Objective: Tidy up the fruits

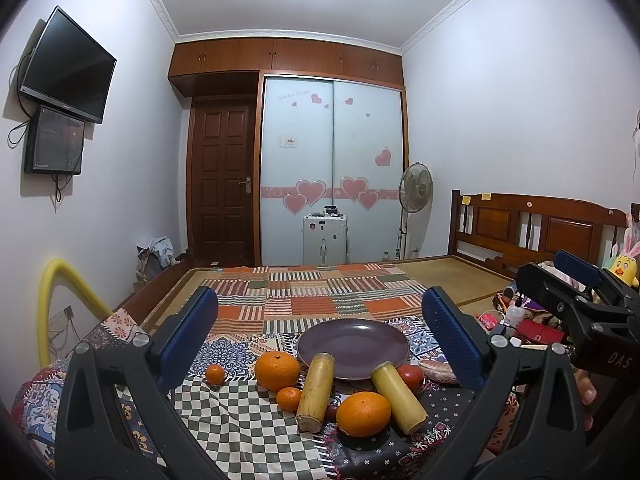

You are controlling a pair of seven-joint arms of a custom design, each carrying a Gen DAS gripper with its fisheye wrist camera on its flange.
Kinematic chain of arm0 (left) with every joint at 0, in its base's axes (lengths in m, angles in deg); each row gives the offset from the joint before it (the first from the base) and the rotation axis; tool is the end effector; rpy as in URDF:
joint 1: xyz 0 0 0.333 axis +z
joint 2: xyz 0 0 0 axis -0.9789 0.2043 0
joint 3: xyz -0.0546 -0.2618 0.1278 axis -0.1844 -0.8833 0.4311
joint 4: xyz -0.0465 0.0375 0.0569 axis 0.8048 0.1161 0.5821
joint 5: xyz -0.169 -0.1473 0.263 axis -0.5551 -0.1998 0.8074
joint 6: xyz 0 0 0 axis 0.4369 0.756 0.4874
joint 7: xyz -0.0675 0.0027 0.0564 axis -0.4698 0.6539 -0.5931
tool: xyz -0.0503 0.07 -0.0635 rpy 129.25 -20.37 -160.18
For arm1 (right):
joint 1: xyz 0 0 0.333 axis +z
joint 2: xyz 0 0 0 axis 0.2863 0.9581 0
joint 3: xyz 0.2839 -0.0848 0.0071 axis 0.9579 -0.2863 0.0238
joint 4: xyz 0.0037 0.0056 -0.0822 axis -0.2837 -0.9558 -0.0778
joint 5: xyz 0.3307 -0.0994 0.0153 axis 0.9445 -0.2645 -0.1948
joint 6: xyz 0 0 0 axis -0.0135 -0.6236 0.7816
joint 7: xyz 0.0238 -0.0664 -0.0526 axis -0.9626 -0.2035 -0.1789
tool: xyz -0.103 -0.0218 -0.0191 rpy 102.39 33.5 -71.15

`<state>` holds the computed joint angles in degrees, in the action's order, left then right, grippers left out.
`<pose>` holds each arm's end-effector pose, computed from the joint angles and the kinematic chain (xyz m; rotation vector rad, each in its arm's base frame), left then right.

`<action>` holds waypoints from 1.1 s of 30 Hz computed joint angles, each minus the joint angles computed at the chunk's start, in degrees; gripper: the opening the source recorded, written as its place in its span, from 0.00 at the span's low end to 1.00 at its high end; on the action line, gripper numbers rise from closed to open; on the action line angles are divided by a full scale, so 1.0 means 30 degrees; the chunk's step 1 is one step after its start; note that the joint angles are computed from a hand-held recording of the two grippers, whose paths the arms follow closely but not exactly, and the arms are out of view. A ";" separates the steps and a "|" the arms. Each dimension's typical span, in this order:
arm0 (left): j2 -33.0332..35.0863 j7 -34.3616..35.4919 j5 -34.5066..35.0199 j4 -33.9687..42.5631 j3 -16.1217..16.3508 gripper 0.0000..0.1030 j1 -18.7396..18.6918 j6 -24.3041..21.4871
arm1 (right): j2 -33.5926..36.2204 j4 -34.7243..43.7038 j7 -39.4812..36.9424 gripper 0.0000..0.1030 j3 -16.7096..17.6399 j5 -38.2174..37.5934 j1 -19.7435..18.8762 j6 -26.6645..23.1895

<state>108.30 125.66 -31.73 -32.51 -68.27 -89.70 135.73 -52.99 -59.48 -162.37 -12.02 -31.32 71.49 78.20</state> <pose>0.5954 -0.3619 0.4573 -0.8527 1.8216 -1.6216 0.5026 0.4910 0.4705 -1.0117 1.5355 -1.3749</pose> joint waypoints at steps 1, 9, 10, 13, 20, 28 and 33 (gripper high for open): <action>-0.0068 -0.0011 -0.0003 -0.0086 0.0008 1.00 0.0020 0.0020 | 0.0001 0.0004 0.0008 1.00 -0.0002 -0.0006 -0.0010 0.0031; 0.0191 0.0162 -0.0315 0.0377 0.0215 1.00 -0.0360 -0.0076 | 0.0030 0.0035 0.0033 1.00 -0.0021 -0.0019 0.0000 0.0045; 0.0193 0.0159 -0.0300 0.0380 0.0176 1.00 -0.0336 -0.0104 | 0.0048 0.0064 0.0036 1.00 -0.0022 -0.0012 -0.0008 0.0059; 0.0301 0.0159 -0.0225 0.0409 0.0110 1.00 -0.0304 0.0050 | 0.0001 -0.0001 0.0151 1.00 -0.0012 -0.0014 -0.0037 0.0204; 0.0460 -0.0081 0.0037 0.0482 -0.0164 1.00 -0.0091 0.0160 | 0.0369 0.0530 -0.0009 1.00 -0.0109 0.0150 0.0026 0.0230; 0.1010 -0.0329 0.0641 0.1105 -0.0538 1.00 0.0272 -0.0528 | 0.0714 0.0881 -0.0310 1.00 -0.0147 0.1294 -0.0236 0.0180; 0.1849 0.0531 -0.0144 0.2747 -0.0348 0.82 -0.0123 -0.2554 | 0.0603 0.0391 -0.0486 0.99 -0.0006 0.2632 -0.0814 0.0838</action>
